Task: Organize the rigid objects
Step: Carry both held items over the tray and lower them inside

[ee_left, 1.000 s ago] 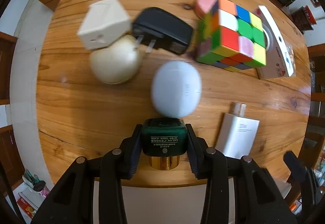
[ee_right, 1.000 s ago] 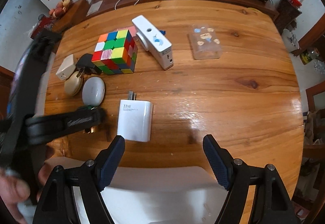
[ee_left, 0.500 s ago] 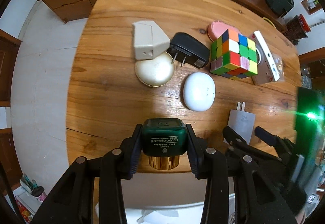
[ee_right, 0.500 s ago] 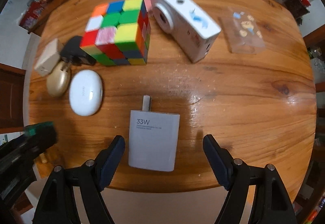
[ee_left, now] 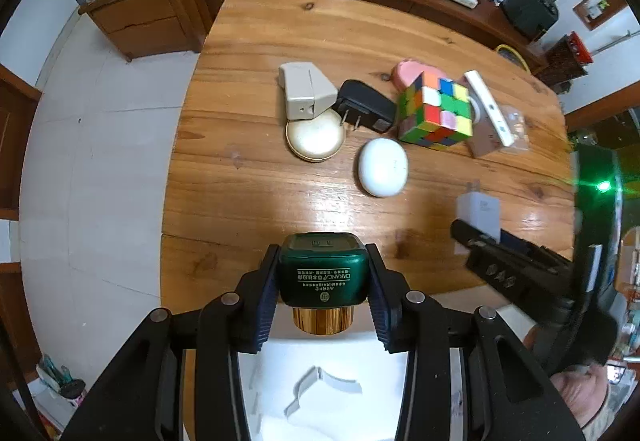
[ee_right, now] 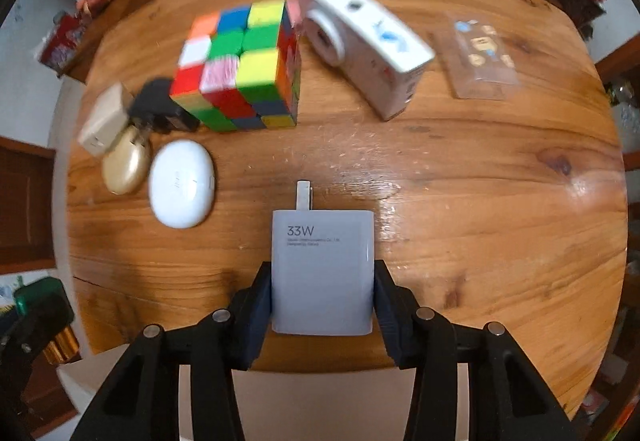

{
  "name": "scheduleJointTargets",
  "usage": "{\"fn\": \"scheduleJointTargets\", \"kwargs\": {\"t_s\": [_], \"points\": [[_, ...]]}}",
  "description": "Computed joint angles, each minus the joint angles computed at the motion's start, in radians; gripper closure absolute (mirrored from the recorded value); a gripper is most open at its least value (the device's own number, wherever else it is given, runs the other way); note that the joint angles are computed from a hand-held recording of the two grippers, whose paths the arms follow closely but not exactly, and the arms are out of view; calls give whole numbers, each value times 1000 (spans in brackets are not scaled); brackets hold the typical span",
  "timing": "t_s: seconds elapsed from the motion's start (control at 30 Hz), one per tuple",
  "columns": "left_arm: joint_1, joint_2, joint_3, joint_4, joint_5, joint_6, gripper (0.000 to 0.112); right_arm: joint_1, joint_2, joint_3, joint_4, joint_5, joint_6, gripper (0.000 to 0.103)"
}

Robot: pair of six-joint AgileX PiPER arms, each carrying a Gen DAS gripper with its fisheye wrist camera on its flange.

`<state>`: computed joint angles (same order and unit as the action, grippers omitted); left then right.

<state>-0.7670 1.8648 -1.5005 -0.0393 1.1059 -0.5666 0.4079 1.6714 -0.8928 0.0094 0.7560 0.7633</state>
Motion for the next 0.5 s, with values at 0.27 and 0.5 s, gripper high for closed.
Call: {"fn": "scheduleJointTargets", "kwargs": {"t_s": [0.27,0.5], "points": [[-55,-178,23,36,49,1,69,83,-371,26,-148,148,169,56],[-165,-288,-9,102,97,-12,69,405,-653,-38,-336,459,403,56]]}}
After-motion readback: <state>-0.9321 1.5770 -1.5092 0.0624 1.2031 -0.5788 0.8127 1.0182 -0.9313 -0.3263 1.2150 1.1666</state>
